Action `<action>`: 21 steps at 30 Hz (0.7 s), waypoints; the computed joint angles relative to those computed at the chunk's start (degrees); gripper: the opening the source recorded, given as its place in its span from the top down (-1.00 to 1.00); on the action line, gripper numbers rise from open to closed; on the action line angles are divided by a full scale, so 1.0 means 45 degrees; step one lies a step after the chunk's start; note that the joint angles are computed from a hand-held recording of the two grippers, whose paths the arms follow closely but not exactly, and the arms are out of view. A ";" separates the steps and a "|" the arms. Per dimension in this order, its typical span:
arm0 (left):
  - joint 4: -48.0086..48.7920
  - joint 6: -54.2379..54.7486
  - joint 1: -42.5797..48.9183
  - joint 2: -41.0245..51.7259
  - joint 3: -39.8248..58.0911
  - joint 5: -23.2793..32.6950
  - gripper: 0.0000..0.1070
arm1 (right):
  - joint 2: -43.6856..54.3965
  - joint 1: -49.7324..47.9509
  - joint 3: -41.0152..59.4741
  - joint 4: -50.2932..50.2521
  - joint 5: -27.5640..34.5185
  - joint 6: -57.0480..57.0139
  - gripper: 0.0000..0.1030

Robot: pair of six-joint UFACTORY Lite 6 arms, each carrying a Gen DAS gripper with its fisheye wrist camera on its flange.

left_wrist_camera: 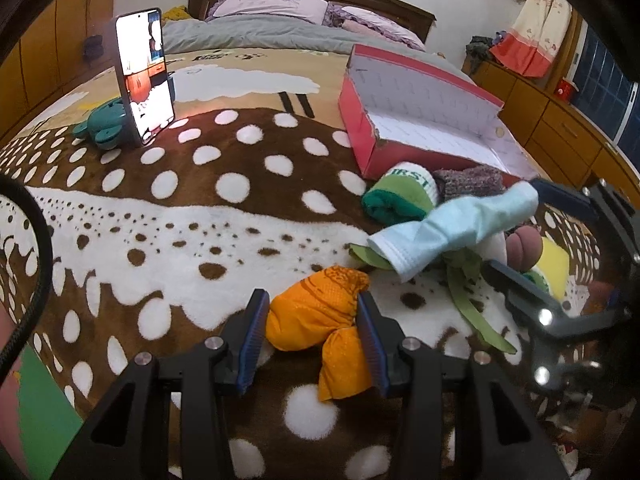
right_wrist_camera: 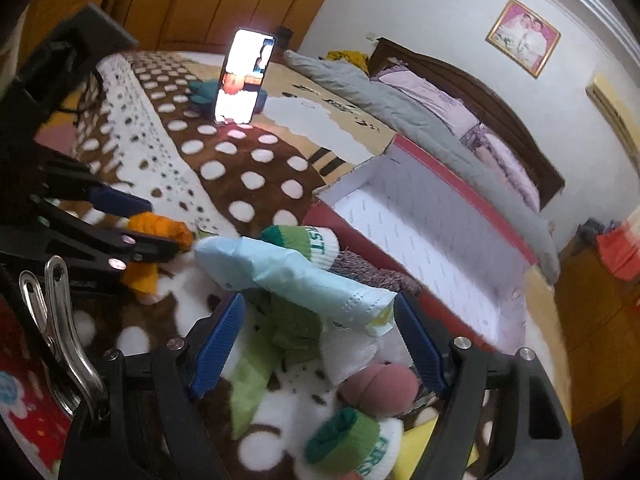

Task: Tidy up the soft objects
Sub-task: 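Grasp the orange knotted cloth with the left gripper while the right gripper grasps the blue mask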

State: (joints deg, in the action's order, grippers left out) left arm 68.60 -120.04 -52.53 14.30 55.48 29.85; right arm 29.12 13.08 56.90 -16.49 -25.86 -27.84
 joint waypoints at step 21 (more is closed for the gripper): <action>0.0334 -0.0407 0.0190 -0.0166 -0.0313 -0.0105 0.13 | 0.1492 0.0850 0.1928 0.0223 0.1811 -0.3214 -0.42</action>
